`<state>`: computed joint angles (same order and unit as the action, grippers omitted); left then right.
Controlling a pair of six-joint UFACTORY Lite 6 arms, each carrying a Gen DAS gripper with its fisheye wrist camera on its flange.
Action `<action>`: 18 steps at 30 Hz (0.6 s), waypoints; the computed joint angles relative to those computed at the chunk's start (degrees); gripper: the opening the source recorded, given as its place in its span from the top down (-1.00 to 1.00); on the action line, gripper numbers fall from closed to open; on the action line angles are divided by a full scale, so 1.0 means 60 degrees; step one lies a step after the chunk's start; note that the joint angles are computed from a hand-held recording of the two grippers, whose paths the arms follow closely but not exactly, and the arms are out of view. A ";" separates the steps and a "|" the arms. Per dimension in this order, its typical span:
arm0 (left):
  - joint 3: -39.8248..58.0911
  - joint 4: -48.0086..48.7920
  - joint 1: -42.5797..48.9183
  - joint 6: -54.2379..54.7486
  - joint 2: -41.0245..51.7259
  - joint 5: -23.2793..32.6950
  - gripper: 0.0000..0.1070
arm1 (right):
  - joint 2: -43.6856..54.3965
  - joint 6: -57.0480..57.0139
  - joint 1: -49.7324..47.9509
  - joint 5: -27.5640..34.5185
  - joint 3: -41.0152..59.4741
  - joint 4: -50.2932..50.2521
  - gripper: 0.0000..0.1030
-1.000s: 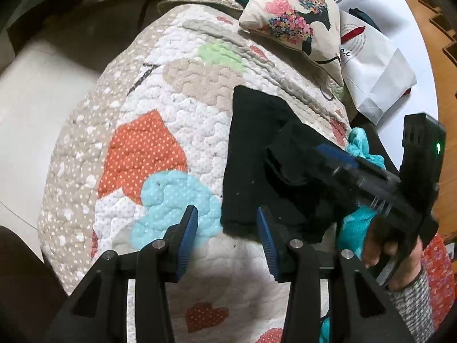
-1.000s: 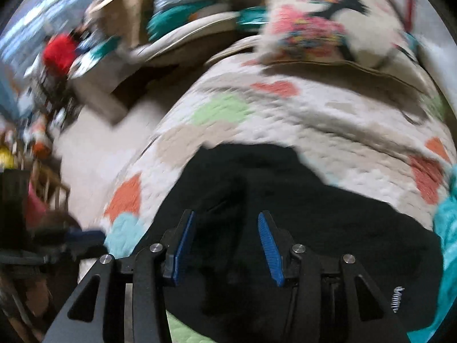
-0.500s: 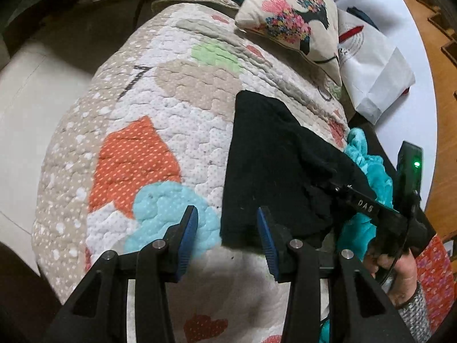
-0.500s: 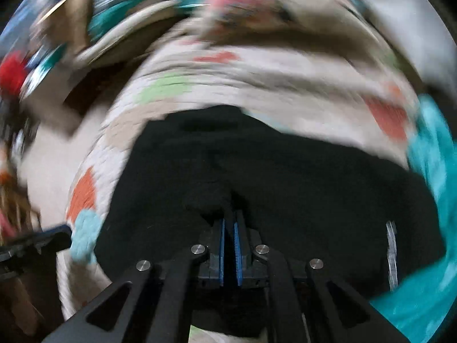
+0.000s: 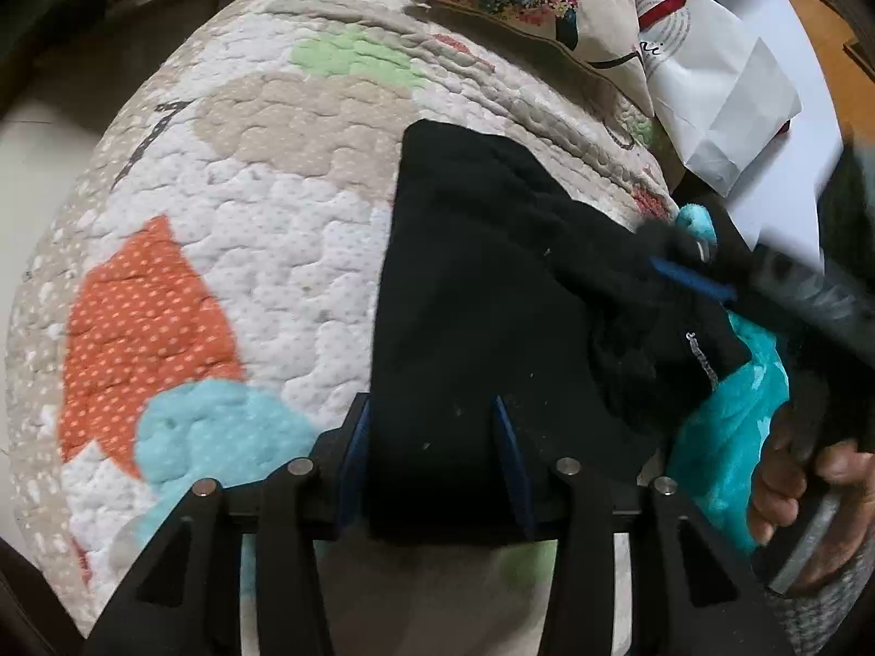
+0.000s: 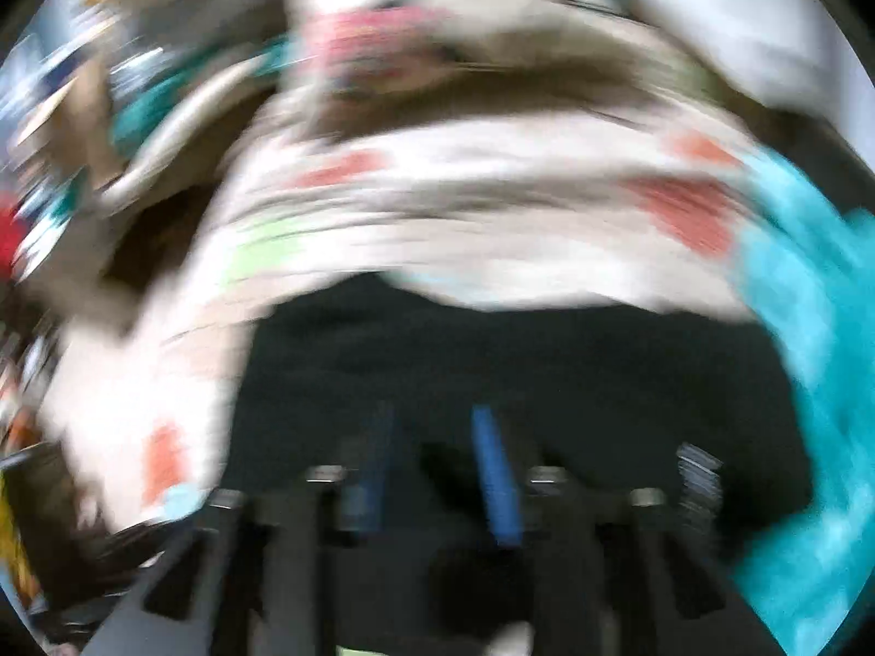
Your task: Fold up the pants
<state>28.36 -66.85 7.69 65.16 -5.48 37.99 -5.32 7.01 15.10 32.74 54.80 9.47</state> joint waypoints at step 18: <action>-0.0225 0.0645 -0.0426 -0.0645 -0.0756 -0.0900 0.84 | 0.6765 0.1334 0.2620 0.2118 0.6767 -0.1161 0.70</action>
<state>27.01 -62.98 5.14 61.29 -10.02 32.58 35.27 15.01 30.82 45.44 95.40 2.50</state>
